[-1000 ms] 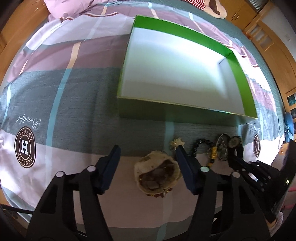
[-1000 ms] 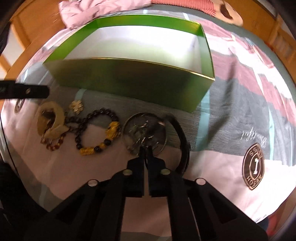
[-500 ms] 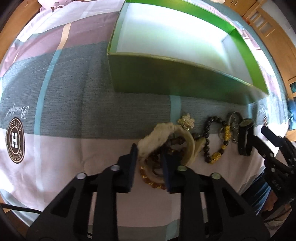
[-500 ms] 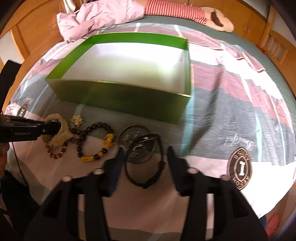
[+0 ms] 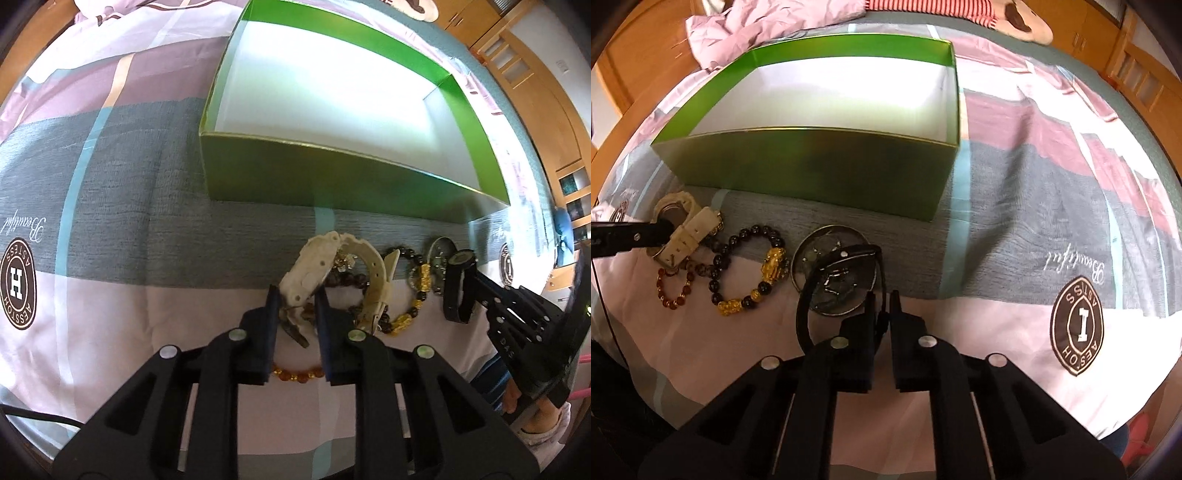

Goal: Organize jewelry
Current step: 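Carry both watches into the green box and open both tools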

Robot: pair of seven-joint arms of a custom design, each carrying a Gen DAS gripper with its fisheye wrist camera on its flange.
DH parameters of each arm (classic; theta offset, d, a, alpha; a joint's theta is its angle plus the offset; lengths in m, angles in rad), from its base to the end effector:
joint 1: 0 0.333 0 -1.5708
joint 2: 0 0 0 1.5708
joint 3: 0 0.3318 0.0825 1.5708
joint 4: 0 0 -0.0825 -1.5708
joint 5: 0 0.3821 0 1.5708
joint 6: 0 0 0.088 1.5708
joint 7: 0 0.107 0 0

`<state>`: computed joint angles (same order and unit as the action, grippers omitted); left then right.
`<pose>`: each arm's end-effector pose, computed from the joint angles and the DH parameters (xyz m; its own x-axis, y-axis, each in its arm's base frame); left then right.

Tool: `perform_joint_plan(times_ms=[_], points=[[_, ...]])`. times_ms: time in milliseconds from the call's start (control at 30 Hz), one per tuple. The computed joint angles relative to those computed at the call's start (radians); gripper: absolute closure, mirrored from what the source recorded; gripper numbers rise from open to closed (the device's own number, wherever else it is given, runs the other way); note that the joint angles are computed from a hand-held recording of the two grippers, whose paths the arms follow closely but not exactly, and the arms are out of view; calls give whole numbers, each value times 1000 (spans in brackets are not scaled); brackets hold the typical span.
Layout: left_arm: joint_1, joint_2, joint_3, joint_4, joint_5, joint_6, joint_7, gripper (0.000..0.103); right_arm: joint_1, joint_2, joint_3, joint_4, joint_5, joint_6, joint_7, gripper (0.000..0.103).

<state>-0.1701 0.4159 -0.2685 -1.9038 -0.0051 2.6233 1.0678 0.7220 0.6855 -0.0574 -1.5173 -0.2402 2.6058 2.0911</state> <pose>0.6051 -0.2673 0.3364 0.0766 -0.9662 0.2463 -0.9671 -0.1321 -0.2176 0.5844 0.4757 0.3145 0.3365 -0.9416 0.0155 -0.8479 -0.3101 -0.4299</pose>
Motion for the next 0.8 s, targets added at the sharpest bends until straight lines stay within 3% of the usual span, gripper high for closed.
perform_joint_plan(times_ms=[133,433,500,600,667,733,800], points=[[-3,-18,14,-23,20,-1,-16,83,-3,-36,4,-46,5,62,5,97],[21,-109,-18,-99,-13,191,52,83,9,-136,-21,-123,-27,213,19,97],[28,-103,-27,-81,-23,230,74,83,21,-119,-44,-70,-43,216,19,97],[-50,-50,66,26,105,235,-37,83,27,-53,-70,44,-54,205,24,97],[-32,-4,45,86,102,232,-34,83,12,-3,-63,121,-37,173,6,97],[-40,40,52,142,125,217,-46,83,4,65,-63,229,-22,112,-9,97],[-90,83,110,202,191,162,-118,83,-7,122,-57,313,-4,64,-20,97]])
